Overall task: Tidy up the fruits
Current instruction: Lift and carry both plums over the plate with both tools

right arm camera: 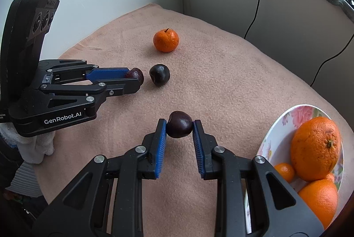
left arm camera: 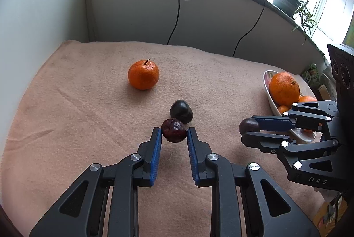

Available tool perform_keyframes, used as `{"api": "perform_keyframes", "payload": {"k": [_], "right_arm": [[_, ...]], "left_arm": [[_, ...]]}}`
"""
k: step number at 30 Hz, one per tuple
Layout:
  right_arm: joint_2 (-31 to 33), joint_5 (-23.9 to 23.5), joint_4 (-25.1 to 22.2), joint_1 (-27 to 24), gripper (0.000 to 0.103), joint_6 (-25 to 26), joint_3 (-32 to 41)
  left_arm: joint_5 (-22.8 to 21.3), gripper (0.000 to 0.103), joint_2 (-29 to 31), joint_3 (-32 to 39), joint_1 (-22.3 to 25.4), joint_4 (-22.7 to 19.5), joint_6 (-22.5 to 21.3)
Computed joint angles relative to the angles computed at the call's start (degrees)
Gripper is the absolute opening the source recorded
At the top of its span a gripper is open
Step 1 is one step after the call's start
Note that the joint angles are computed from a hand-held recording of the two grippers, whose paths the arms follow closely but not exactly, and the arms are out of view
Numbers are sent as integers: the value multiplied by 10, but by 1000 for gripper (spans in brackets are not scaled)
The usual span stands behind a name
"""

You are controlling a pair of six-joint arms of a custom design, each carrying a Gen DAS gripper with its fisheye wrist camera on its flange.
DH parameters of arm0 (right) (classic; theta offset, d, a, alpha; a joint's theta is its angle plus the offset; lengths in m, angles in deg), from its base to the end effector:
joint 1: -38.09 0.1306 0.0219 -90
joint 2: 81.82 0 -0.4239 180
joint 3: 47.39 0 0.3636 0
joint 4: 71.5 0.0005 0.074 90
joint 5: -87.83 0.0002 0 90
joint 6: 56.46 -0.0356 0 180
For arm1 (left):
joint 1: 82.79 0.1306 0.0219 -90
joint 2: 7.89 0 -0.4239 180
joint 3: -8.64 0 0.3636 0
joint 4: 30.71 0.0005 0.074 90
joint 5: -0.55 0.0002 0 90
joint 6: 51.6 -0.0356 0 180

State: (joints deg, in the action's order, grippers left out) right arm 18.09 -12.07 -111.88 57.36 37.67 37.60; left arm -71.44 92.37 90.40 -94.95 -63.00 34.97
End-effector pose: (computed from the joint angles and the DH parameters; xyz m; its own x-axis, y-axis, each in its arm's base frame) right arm 0.4778 0.1730 0.3648 -0.7440 -0.3353 -0.5780 -0.4723 0.8757 0.1000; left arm 0.4964 -0.1187 0.3487 -0.7327 0.2161 -0.6454 0.4360 0.8771 -0.2013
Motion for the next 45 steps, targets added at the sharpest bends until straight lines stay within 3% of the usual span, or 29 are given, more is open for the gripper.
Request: {"api": "perform_keyframes", "payload": {"k": [20, 45], "right_arm": [[-90, -4, 30, -29, 25, -15, -53], [-152, -16, 39, -139, 25, -12, -96]], "left_arm": [[13, 22, -50, -11, -42, 13, 16], [11, 22, -32, 18, -130, 4, 25]]}}
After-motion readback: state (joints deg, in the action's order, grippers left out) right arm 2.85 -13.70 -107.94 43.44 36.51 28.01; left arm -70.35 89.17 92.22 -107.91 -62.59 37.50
